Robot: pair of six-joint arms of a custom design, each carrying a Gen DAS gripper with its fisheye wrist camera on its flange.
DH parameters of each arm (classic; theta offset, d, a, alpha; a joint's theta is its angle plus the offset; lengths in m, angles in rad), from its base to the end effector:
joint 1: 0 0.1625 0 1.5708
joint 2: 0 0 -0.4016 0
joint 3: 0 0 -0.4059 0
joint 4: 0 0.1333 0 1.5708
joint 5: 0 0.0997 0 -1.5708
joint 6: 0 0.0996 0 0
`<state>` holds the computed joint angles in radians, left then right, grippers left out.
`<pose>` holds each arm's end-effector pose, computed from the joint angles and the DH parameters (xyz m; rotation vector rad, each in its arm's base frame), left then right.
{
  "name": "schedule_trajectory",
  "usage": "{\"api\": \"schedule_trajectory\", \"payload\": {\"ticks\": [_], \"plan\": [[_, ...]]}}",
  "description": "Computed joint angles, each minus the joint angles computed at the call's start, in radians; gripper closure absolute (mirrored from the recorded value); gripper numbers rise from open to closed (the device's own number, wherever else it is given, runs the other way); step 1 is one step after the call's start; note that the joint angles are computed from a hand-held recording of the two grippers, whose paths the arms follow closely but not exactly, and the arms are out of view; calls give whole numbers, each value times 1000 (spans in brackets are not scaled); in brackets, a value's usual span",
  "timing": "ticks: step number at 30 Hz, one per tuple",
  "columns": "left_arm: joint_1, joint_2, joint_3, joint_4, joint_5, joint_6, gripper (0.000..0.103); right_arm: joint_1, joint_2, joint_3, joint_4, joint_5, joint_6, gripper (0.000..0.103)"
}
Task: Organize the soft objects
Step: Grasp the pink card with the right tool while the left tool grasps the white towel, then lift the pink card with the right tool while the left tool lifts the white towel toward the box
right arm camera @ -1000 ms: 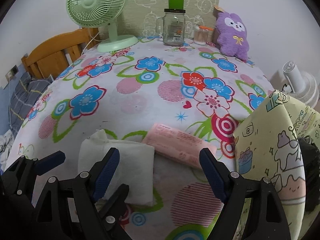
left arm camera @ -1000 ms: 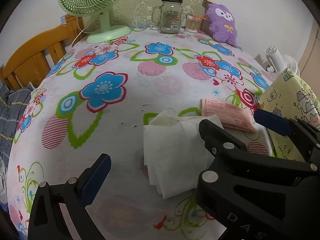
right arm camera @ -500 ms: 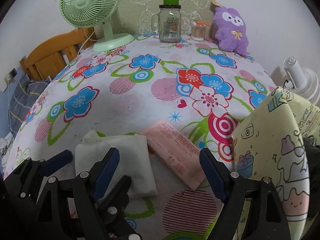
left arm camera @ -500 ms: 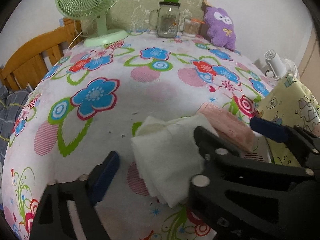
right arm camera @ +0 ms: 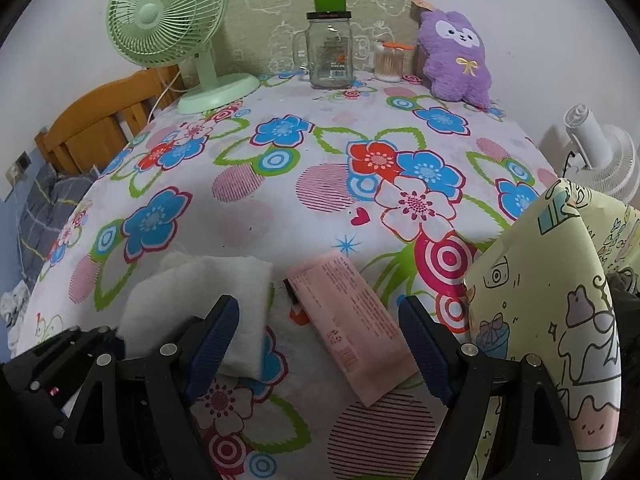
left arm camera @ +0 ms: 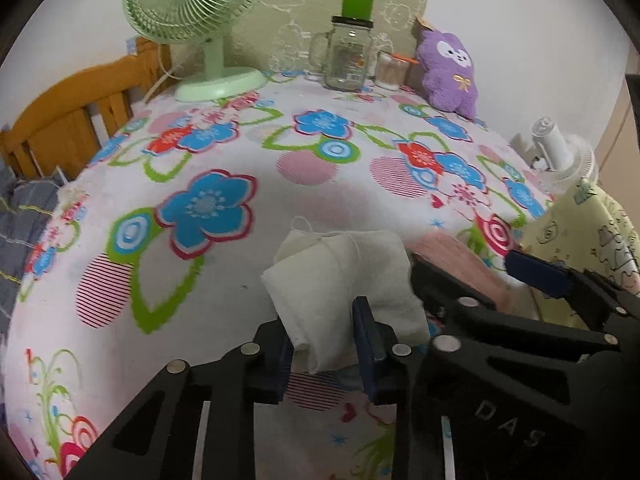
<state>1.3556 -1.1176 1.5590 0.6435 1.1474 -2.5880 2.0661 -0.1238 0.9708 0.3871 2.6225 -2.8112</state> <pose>0.0641 -0.5228 0.2233 0.8454 2.4587 -0.5403 0.3214 -0.4964 -0.1716 -0.0345 -2.1722 0.8400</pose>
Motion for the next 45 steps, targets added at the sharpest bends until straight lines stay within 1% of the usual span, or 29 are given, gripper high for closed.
{"api": "schedule_trajectory", "payload": {"ticks": [7,9,10,11,12,13,14,15,17,18,19,24,27,30,45], "plan": [[-4,-10,20,-40,-26,16,76,-22,20,-31,34,12,43,19],[-3,-6,15,-36,-25,15,76,-33,23,-36,55,2,78,19],[-4,-7,16,-39,-26,19,76,-41,22,-37,74,-16,107,19],[-4,-6,16,-38,-28,19,76,-40,19,-31,59,-8,95,20],[-5,-9,18,-41,-28,23,76,-39,25,-39,71,-4,108,21],[-7,-12,22,-45,-33,28,76,-36,35,-51,83,12,120,26],[-11,-16,29,-54,-40,36,76,-33,47,-67,101,28,133,33],[-14,-20,38,-65,-47,44,76,-30,49,-70,105,32,135,46],[-18,-27,48,-74,-53,53,76,-26,54,-76,112,37,133,56],[-18,-26,49,-75,-54,54,79,-24,54,-75,112,33,132,59],[-19,-29,50,-69,-52,53,81,-23,49,-67,104,22,126,60],[-26,-42,71,-82,-53,71,86,-16,21,-23,61,-38,110,62],[-20,-39,59,-51,-34,51,88,3,25,-26,54,-22,91,62],[-17,-43,57,-32,-18,37,89,13,21,-20,57,-19,100,62],[-42,-140,132,-36,22,18,91,80,-17,47,17,17,100,62]]}}
